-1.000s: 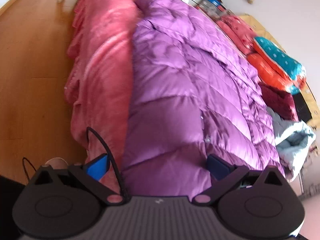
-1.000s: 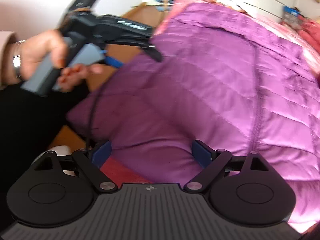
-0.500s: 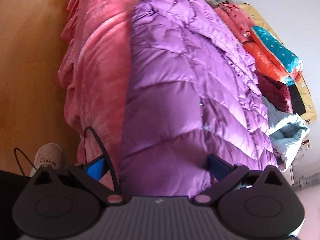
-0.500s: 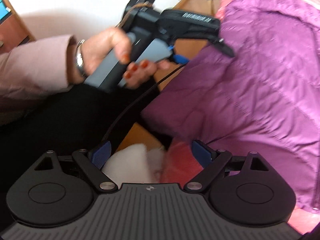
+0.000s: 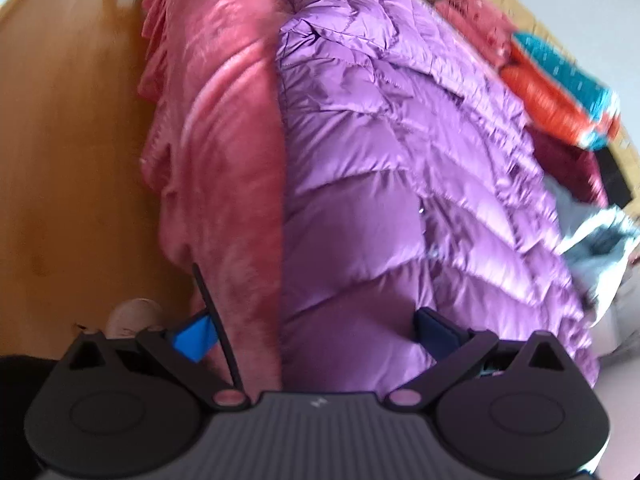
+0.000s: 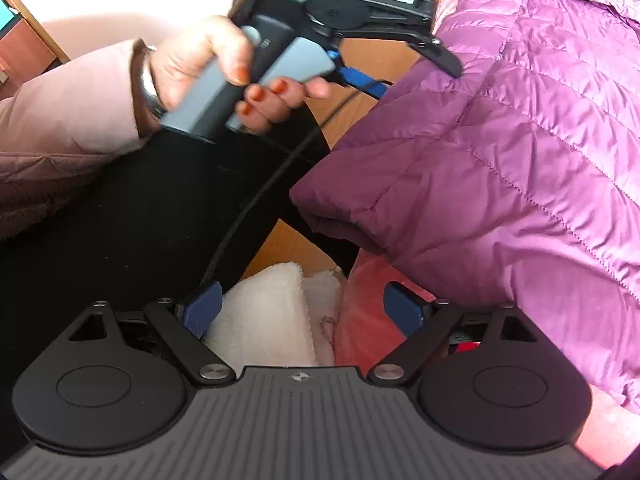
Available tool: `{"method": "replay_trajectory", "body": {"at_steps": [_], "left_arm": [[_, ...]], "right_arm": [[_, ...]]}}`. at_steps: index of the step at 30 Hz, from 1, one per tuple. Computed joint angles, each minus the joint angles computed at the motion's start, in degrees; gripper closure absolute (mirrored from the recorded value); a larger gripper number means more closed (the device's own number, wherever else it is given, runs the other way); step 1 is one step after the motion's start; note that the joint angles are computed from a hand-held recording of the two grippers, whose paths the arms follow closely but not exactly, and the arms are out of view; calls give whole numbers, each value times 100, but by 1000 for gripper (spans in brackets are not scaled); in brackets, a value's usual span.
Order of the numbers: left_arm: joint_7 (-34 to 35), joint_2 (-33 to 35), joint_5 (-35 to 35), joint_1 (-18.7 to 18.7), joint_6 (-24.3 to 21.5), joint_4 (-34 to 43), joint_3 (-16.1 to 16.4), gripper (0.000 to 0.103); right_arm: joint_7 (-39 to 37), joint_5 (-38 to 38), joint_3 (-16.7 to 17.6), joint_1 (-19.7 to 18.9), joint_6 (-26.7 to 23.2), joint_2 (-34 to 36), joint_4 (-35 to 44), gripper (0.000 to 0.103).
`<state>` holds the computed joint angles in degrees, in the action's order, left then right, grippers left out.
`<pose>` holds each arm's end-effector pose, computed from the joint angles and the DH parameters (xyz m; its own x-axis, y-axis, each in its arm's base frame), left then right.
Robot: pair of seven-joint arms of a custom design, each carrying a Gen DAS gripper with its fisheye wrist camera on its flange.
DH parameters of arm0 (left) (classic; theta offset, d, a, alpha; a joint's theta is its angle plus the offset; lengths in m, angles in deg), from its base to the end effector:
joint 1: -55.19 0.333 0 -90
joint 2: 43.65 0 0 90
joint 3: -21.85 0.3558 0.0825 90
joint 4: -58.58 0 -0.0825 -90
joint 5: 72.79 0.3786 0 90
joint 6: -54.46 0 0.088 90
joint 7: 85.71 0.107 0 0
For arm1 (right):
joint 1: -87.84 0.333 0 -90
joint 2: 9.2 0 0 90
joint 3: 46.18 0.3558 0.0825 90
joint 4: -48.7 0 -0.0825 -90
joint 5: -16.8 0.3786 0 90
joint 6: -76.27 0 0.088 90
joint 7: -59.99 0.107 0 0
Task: Fold large clothes
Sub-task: 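Move both grippers along the jacket side toward its hem, then grasp the purple jacket hem with both grippers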
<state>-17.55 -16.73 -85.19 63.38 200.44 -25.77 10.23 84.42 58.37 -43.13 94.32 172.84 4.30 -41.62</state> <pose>0.7492 -0.0089 0.5195 0.3412 -0.8146 0.4690 -0.7451 -0.5386 -0.3934 0.6116 0.1637 0.5566 0.8815 -0.2319 -0.4113 -0.4385 -0.7250 -0.5311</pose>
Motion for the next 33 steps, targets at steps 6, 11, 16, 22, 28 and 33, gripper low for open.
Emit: {"method": "replay_trajectory", "body": {"at_steps": [6, 11, 16, 22, 28, 33], "left_arm": [[112, 7, 198, 41, -1359, 583, 100, 1], [244, -306, 341, -9, -1354, 333, 232, 1], [418, -372, 28, 39, -1057, 117, 138, 1], [645, -68, -1084, 238, -1240, 175, -211, 1], [722, -136, -2221, 423, -1019, -262, -401, 1], [1203, -254, -2750, 455, -1026, -426, -475, 11]], "right_arm": [[52, -29, -10, -54, -178, 110, 224, 0], [182, 39, -4, -79, -114, 183, 331, 0], [209, 89, 3, -130, -80, 199, 369, 0], [154, 159, -1, -172, 33, 178, 328, 0], [179, 408, -25, -290, 68, 173, 347, 0], [201, 560, -36, -366, 155, 217, 403, 0]]}}
